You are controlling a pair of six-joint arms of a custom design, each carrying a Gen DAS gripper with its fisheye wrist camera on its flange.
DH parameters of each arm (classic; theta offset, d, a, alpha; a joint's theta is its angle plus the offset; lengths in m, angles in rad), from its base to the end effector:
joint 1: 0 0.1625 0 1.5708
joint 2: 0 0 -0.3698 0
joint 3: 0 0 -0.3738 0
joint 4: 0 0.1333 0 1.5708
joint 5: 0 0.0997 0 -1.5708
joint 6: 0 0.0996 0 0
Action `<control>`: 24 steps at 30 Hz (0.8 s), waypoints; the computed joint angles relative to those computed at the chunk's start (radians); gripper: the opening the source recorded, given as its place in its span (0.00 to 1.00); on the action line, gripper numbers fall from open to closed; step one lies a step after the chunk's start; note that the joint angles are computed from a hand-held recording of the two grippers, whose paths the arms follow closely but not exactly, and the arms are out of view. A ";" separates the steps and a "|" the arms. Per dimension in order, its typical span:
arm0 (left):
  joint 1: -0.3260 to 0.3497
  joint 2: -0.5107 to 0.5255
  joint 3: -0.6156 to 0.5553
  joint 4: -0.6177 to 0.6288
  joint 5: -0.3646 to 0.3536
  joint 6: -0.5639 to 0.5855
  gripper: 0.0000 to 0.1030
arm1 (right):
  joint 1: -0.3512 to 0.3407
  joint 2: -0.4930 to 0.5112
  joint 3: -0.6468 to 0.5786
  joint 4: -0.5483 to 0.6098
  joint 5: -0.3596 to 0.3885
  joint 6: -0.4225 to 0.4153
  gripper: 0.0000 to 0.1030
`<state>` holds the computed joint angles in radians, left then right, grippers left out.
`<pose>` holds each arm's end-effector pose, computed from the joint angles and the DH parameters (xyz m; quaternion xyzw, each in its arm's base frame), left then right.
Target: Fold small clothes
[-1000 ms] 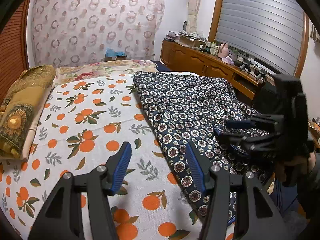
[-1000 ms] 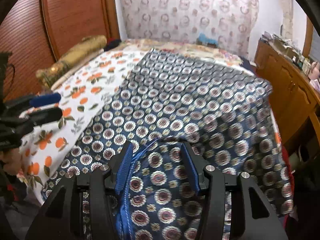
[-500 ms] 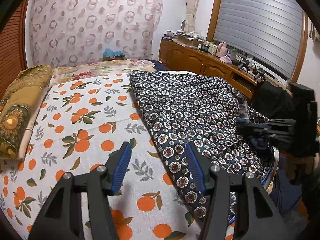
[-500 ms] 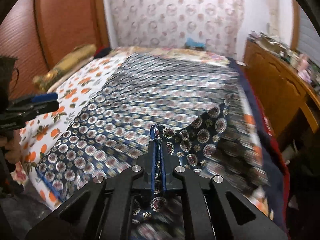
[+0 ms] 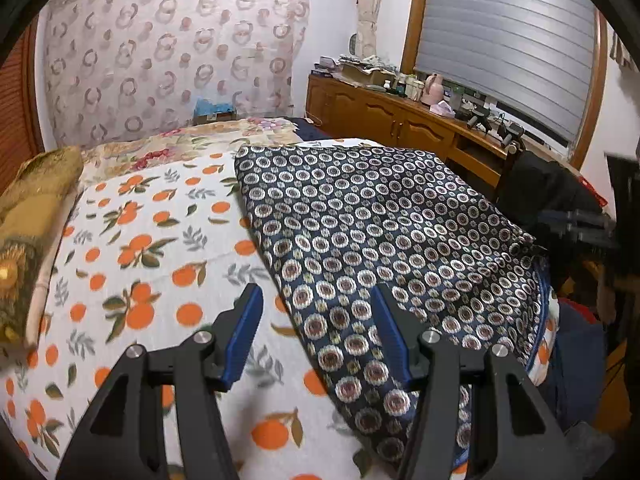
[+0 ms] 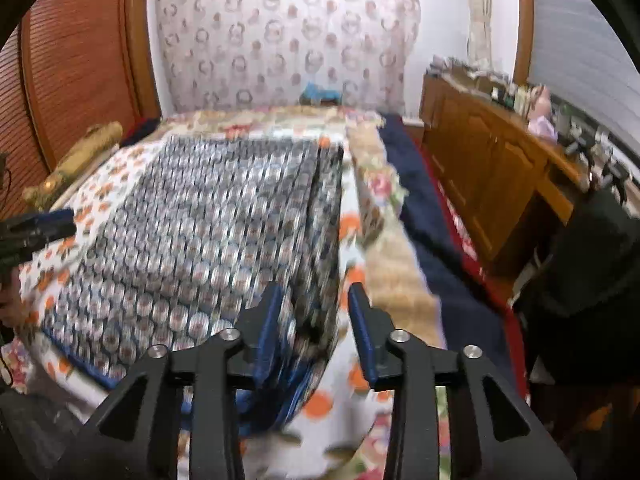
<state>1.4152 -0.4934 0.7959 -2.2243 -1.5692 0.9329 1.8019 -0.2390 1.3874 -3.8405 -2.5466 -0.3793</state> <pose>0.0063 -0.8213 0.1670 0.5097 0.8424 -0.1613 0.0669 0.1883 -0.5784 -0.0254 -0.0130 -0.7884 0.4390 0.4307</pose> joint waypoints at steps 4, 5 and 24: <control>-0.016 0.058 -0.088 0.027 0.014 -0.002 0.54 | -0.034 -0.027 -0.066 0.032 0.076 -0.078 0.37; -0.020 0.075 -0.113 0.035 0.018 -0.002 0.54 | -0.051 -0.037 -0.092 0.070 0.103 -0.082 0.37; -0.035 0.392 -0.620 0.291 0.131 -0.041 0.54 | -0.207 -0.019 -0.417 0.608 0.446 0.016 0.04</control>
